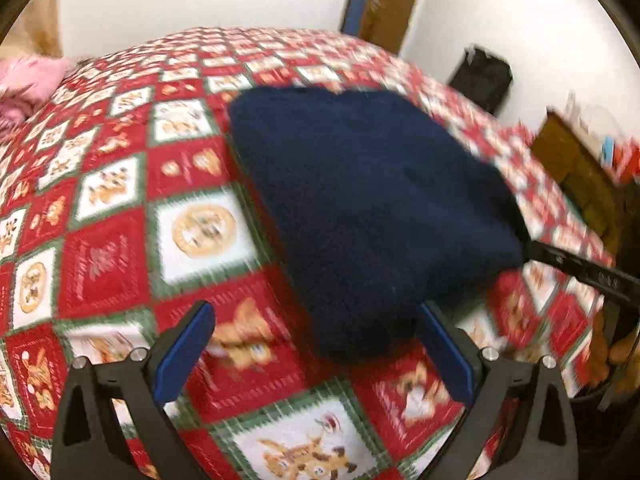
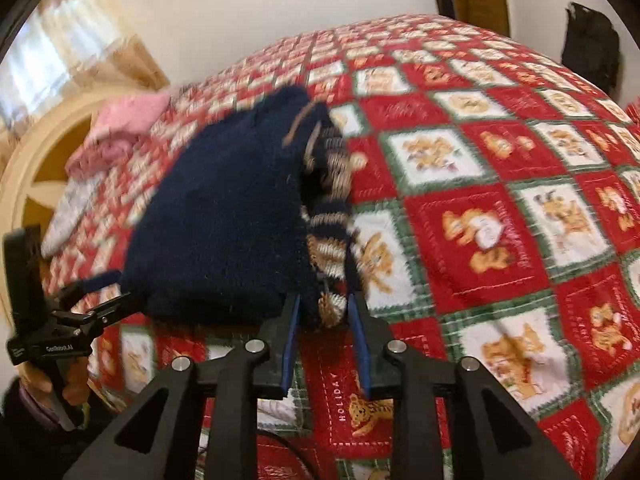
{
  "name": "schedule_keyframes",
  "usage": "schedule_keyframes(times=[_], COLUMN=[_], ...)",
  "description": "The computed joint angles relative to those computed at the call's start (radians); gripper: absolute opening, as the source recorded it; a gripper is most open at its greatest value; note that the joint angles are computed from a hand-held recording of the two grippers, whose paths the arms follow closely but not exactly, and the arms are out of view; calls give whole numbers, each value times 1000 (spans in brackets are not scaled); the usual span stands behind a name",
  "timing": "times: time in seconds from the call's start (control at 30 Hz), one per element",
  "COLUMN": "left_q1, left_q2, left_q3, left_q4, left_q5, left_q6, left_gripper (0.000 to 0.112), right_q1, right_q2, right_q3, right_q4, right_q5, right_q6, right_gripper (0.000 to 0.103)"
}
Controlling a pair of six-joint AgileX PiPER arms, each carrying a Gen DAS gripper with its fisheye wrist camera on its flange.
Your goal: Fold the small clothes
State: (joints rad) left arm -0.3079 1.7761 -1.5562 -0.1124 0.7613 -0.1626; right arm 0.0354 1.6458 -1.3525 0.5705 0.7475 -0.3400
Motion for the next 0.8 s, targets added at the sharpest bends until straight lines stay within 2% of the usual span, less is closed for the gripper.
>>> schedule_keyframes(times=[0.03, 0.1, 0.17, 0.23, 0.3, 0.37, 0.43, 0.53, 0.63, 0.73, 0.77, 0.8], left_q1=[10, 28, 38, 37, 42, 46, 48, 72, 100, 90, 88, 93], left_q2=[15, 67, 138, 223, 326, 374, 415, 440, 438, 417, 409, 398], left_q3=[-34, -135, -245, -363, -511, -563, -603, -605, -567, -526, -509, -483], left_q4=[8, 43, 79, 108, 88, 48, 14, -88, -193, -205, -221, -266], left_q5=[10, 47, 79, 139, 231, 253, 265, 256, 230, 187, 170, 147], left_q6=[-23, -96, -165, -201, -202, -193, -185, -158, -148, -113, -99, -68], left_gripper=[102, 102, 102, 102, 102, 102, 102, 103, 103, 103, 95, 81], right_q1=[-10, -4, 37, 92, 116, 124, 112, 65, 26, 34, 44, 54], right_q2=[-10, 1, 63, 172, 256, 359, 422, 454, 487, 497, 500, 501], right_q3=[-7, -34, -124, -265, -362, -483, -549, -535, -548, -574, -585, -591], right_q4=[41, 97, 44, -116, -204, -265, -236, -37, 112, 122, 106, 86], right_q5=[-25, -61, -77, -56, -44, -2, 37, 55, 129, 183, 193, 191], right_q6=[-9, -38, -7, 123, 208, 297, 312, 231, 183, 134, 129, 140], right_gripper=[60, 87, 87, 87, 87, 87, 87, 87, 87, 87, 87, 80])
